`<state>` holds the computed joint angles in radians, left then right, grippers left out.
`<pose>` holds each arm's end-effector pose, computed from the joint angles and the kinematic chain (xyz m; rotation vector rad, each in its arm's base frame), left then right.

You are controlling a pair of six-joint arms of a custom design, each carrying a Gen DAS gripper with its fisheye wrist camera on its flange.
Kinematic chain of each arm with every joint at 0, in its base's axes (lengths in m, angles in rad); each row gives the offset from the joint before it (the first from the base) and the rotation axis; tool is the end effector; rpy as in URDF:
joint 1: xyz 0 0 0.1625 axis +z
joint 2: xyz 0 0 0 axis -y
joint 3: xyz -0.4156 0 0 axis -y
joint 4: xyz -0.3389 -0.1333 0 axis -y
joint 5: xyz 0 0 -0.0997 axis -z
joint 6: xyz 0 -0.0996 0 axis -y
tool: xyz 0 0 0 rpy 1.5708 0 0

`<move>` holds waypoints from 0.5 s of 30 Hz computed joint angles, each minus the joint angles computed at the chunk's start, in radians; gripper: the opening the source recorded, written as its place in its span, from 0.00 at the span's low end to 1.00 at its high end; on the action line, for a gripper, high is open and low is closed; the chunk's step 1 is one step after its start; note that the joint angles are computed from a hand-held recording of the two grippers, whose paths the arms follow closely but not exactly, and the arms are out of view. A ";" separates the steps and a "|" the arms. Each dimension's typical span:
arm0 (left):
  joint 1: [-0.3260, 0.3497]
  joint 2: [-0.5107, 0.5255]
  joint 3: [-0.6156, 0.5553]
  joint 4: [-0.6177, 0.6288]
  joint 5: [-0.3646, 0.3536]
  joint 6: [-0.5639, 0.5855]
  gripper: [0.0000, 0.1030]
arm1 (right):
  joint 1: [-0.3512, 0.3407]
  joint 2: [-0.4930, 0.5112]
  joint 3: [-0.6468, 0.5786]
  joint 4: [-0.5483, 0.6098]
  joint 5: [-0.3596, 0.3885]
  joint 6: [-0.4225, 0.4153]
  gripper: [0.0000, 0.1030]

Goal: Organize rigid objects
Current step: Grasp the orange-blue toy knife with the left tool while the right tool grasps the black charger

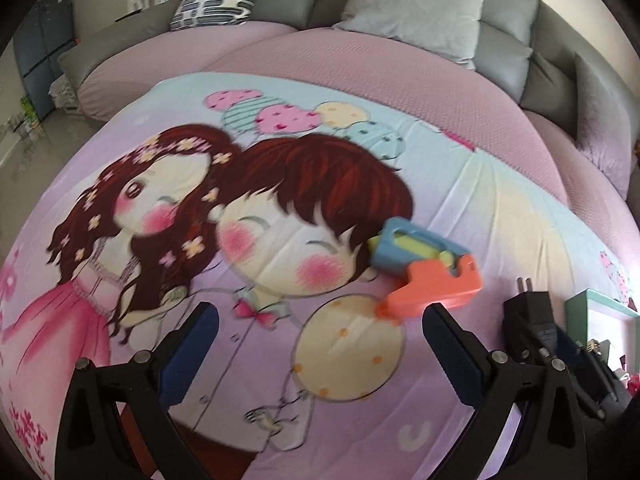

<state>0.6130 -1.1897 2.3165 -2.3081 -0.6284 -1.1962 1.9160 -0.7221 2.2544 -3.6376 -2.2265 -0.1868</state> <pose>-0.1797 -0.3879 0.1502 -0.0431 2.2613 -0.7992 0.2209 -0.3998 0.0814 0.4215 -2.4102 0.7305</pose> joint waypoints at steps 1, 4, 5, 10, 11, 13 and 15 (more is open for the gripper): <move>0.003 0.008 -0.005 -0.020 0.003 0.030 0.99 | -0.002 -0.001 0.002 -0.002 0.004 0.000 0.43; 0.006 0.029 -0.007 -0.096 0.011 0.115 0.99 | -0.012 -0.008 0.010 -0.009 0.024 -0.004 0.43; 0.009 0.038 -0.004 -0.142 0.004 0.150 0.99 | -0.011 -0.007 0.010 -0.008 0.024 -0.005 0.43; 0.053 0.095 -0.007 -0.356 -0.068 0.323 0.99 | -0.012 -0.015 0.023 -0.013 0.033 -0.009 0.43; 0.059 0.106 -0.015 -0.361 -0.070 0.333 0.99 | -0.012 -0.016 0.024 -0.013 0.033 -0.010 0.43; 0.074 0.126 -0.034 -0.362 -0.073 0.360 0.99 | -0.013 -0.016 0.027 -0.019 0.036 -0.012 0.43; 0.087 0.140 -0.048 -0.381 -0.078 0.401 0.99 | -0.014 -0.015 0.029 -0.024 0.039 -0.014 0.43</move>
